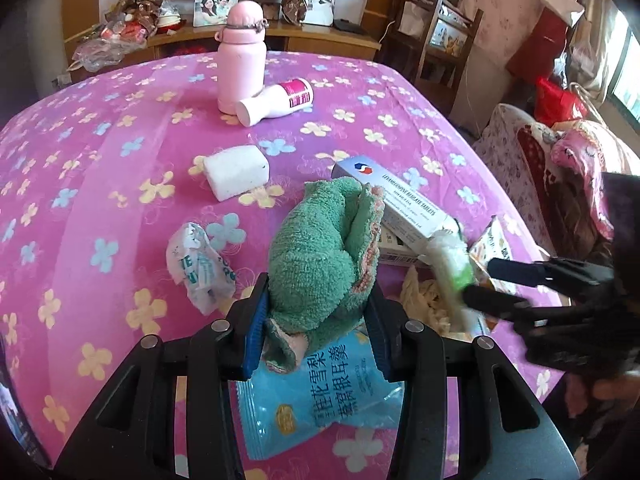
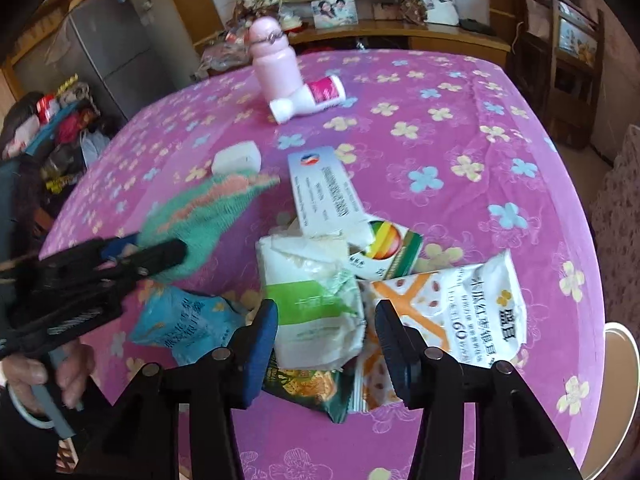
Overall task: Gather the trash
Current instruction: 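Grasp the green towel with the left tool while the right tool grasps the white-green tissue packet, then carry towel and tissue packet over the white bucket and open both tools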
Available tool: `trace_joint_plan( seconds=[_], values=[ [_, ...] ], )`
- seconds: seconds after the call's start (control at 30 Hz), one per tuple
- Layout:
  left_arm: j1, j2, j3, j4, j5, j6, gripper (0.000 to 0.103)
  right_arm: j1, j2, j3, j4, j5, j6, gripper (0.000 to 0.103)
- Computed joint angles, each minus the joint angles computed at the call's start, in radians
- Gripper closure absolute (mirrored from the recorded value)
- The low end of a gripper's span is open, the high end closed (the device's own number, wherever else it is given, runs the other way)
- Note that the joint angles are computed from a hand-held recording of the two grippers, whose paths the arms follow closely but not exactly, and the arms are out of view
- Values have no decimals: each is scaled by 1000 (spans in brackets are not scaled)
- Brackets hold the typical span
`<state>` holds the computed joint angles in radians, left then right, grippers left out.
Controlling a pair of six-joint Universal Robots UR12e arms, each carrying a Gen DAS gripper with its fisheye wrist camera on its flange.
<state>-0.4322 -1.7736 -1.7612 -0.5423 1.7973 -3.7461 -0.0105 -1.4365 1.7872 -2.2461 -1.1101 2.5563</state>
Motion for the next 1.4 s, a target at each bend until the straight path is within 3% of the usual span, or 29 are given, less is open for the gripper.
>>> trace_joint_plan(
  seconds=[0.1, 0.27, 0.3, 0.37, 0.53, 0.6, 0.63, 0.77, 1.03, 1.4],
  values=[
    [-6, 6, -3, 2, 6, -2, 61, 9, 15, -4, -8, -9, 12, 43],
    [-14, 15, -7, 10, 21, -1, 61, 4, 31, -27, 62, 34, 15, 43],
    [-14, 17, -9, 14, 21, -2, 61, 5, 27, -26, 61, 37, 18, 42],
    [-16, 18, -10, 18, 24, -4, 61, 1, 19, -21, 51, 56, 24, 31],
    [-17, 18, -9, 15, 21, -5, 61, 21, 15, -2, 1, 31, 11, 30],
    [-19, 18, -8, 13, 22, -5, 61, 31, 19, 2, -16, 2, 15, 43],
    [-20, 19, -9, 14, 21, -5, 61, 33, 23, -2, -1, 3, 16, 59],
    [-25, 21, -9, 24, 20, -4, 61, 4, 4, 10, 8, 50, 6, 70],
    [-53, -2, 34, 56, -3, 21, 61, -59, -58, 42, -19, 137, -24, 70],
    [-113, -106, 180, 32, -63, 104, 61, -181, -93, 69, -32, 133, -5, 70]
  ],
)
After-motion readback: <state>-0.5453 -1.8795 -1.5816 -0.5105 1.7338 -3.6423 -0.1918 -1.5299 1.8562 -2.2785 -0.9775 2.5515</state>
